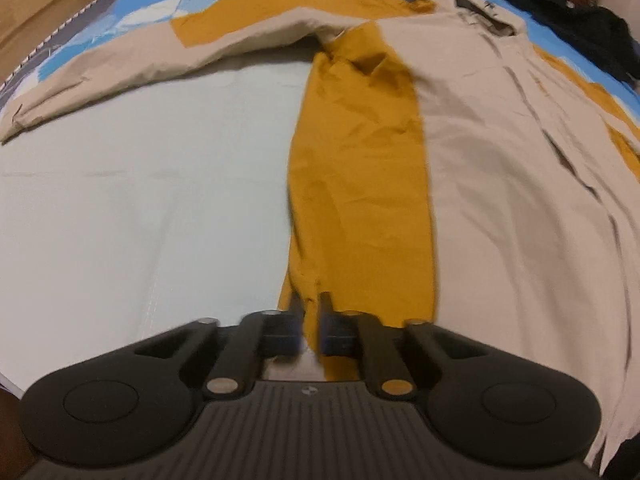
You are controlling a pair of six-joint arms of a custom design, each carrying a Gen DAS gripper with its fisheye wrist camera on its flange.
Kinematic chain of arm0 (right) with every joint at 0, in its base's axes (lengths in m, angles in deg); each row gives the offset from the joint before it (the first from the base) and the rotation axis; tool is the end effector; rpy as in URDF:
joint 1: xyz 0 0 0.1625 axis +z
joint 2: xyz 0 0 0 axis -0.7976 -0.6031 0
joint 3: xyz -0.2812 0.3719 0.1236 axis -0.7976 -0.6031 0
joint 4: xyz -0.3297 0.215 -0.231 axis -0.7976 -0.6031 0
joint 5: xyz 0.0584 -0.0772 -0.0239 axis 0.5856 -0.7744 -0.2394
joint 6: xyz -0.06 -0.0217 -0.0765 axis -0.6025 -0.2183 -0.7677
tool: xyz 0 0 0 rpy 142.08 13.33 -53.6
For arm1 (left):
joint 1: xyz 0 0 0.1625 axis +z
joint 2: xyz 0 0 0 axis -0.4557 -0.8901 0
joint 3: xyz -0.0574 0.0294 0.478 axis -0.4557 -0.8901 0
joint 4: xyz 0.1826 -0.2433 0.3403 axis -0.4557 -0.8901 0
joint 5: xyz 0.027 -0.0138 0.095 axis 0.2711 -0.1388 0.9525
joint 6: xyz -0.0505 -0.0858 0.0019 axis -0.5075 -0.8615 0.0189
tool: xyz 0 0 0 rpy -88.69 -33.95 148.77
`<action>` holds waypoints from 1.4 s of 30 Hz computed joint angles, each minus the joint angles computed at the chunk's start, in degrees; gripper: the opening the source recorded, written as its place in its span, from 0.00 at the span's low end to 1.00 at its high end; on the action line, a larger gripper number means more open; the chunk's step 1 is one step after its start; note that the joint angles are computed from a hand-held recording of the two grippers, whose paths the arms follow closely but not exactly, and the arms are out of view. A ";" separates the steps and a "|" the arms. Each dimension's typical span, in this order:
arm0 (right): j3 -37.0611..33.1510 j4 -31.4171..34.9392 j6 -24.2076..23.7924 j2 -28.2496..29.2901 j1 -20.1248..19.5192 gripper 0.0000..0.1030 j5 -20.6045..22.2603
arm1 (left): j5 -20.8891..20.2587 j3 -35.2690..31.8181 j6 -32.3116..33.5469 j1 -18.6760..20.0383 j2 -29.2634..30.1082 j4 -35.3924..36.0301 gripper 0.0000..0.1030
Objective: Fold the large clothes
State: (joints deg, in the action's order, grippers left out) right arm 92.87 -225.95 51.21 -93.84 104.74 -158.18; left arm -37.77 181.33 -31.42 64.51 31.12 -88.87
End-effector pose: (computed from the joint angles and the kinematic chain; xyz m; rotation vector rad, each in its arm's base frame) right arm -0.1341 -0.3422 0.4350 -0.1815 -2.1581 0.8104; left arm -0.2139 -0.4255 0.0140 0.2465 2.3202 -0.6008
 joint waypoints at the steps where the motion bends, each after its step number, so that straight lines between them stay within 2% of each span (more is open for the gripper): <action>1: -0.02 -0.92 0.23 -0.14 -0.28 0.00 0.08 | 0.27 0.27 -0.67 -0.72 -0.35 0.46 0.03; 4: -0.34 -4.97 0.45 0.53 -0.45 0.00 -1.76 | -2.79 1.22 -2.98 -2.36 -1.16 -0.73 0.02; 7: -0.70 -14.08 -0.05 4.00 1.11 0.00 -8.62 | -5.35 1.10 -4.20 -2.29 -1.26 -0.65 0.05; 8: -0.88 -14.32 2.00 3.59 0.58 0.00 -8.02 | -5.23 0.97 -4.00 -2.23 -1.04 -1.14 0.08; 10: -0.76 -11.52 5.37 1.24 -0.61 0.03 -4.00 | -1.24 0.26 -4.76 -3.85 -0.11 0.31 0.17; 11: -0.34 -9.93 6.51 -0.25 -1.44 0.04 -0.46 | 1.07 0.15 -3.66 -4.86 0.35 -0.56 0.21; 12: 0.00 -7.06 6.77 -1.86 -2.48 0.07 3.66 | 3.63 0.47 -1.59 -5.84 0.59 -1.02 0.33; 13: 0.25 -4.52 5.86 -2.73 -2.81 0.23 5.89 | 4.61 0.45 0.44 -6.58 1.33 -3.89 0.41; 14: 0.53 -4.30 4.61 -2.47 -2.35 0.32 5.73 | 5.24 0.46 3.27 -7.20 2.48 -8.36 0.42; 15: 0.93 -5.45 2.92 -1.38 -1.42 0.43 3.78 | 5.67 0.30 4.51 -7.93 3.76 -10.59 0.42; 18: 0.39 -3.93 1.74 1.20 0.29 0.43 -3.01 | 6.10 -0.90 7.97 -8.62 5.84 -14.35 0.42; 20: 0.62 -5.36 0.85 2.17 0.78 0.44 -4.92 | 7.21 -1.89 10.16 -8.78 7.19 -17.90 0.44; 21: 0.68 -7.09 0.25 2.91 1.63 0.43 -6.09 | 8.44 -1.53 10.63 -9.74 8.29 -22.31 0.49; 22: 0.97 -8.99 -0.07 3.20 2.15 0.43 -6.12 | 9.51 -1.69 11.63 -9.93 8.77 -25.01 0.57; 24: 2.46 -14.42 -0.51 2.79 3.09 0.43 -3.74 | 11.73 -2.05 13.66 -10.15 9.52 -29.74 0.66; 27: 4.55 -21.44 -2.24 1.96 4.82 0.44 2.05 | 16.02 -1.93 20.17 -11.12 10.38 -38.96 0.73; 29: 5.63 -24.71 -3.61 1.62 6.83 0.44 5.42 | 17.73 -2.65 24.02 -10.55 9.87 -40.18 0.74; 31: 5.47 -25.56 -4.43 1.71 9.28 0.44 7.05 | 18.80 -3.37 26.27 -10.64 9.52 -41.40 0.74; 35: 4.00 -25.55 -2.39 2.98 17.43 0.45 6.94 | 19.70 -4.99 30.18 -9.74 8.34 -44.75 0.74; 37: 2.75 -26.20 -1.15 4.59 21.10 0.50 6.64 | 19.37 -5.52 30.27 -9.09 7.27 -44.00 0.73; 40: 0.48 -28.56 -0.39 8.14 26.02 0.56 5.76 | 19.45 -6.99 31.37 -7.84 6.52 -42.58 0.73; 42: -0.58 -33.34 -0.83 11.59 28.96 0.59 5.32 | 19.93 -8.18 35.28 -6.92 7.19 -44.37 0.73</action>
